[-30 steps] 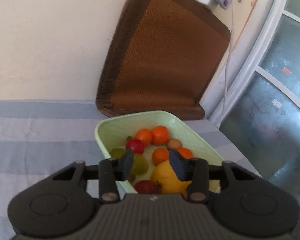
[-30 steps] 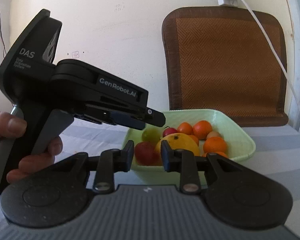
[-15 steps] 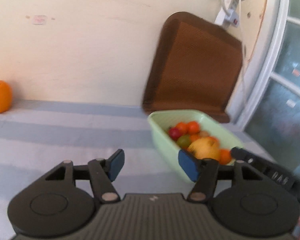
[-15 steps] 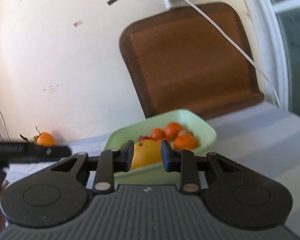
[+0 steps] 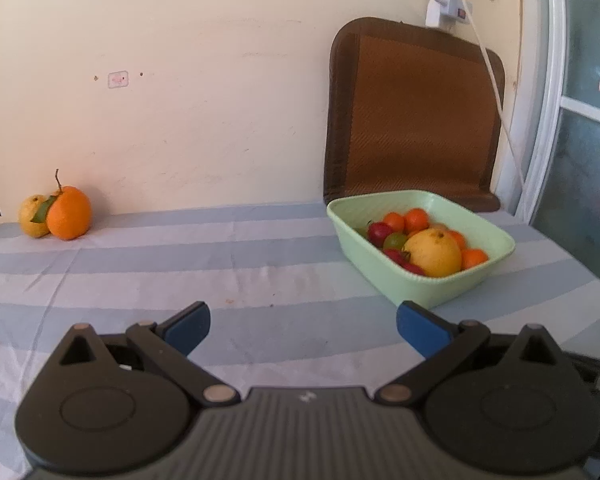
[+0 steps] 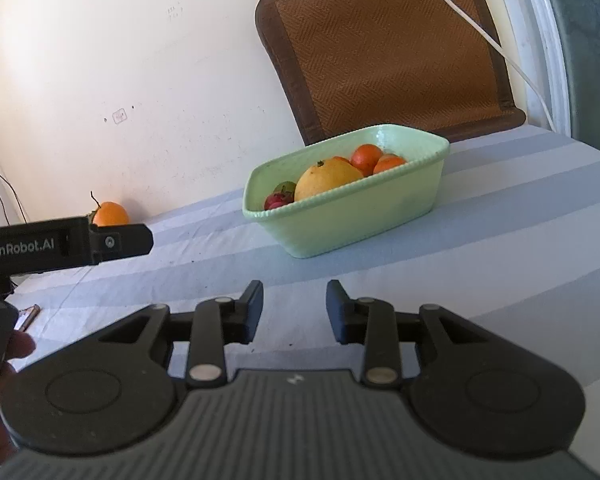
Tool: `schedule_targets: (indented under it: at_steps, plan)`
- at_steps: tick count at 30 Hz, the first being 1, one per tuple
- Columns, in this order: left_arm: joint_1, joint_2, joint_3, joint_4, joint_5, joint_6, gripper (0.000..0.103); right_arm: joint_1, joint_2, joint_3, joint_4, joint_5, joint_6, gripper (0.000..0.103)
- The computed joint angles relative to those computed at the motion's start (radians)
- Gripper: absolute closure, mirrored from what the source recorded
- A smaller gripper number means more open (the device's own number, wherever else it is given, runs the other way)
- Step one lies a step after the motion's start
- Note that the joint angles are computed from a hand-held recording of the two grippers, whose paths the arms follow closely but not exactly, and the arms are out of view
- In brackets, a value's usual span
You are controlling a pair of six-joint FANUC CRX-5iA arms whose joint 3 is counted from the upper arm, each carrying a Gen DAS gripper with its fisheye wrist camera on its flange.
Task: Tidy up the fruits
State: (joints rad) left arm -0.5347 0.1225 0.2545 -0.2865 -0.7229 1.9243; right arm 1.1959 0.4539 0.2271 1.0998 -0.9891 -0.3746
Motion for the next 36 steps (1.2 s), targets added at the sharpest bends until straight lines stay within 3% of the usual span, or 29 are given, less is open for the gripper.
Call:
schedule_targets:
  at_steps: [5,11,16,27,36]
  plan:
    - [-0.008,-0.008,-0.01,-0.028,-0.026,0.033,0.0,0.0,0.004,0.002,-0.007,-0.008,-0.01,0.06]
    - [-0.085,0.016,0.051,-0.244,-0.121,0.183,0.0,-0.005,-0.002,-0.01,-0.003,0.004,-0.03,0.059]
    - [-0.119,0.025,0.072,-0.32,-0.161,0.203,0.0,-0.007,-0.005,-0.02,0.007,0.01,-0.042,0.054]
    - [-0.12,0.047,0.093,-0.337,-0.207,0.201,0.0,-0.01,-0.011,-0.027,0.008,0.018,-0.056,0.05]
    - [-0.109,0.044,0.085,-0.323,-0.198,0.196,0.0,-0.017,-0.025,-0.049,0.011,0.039,-0.093,0.044]
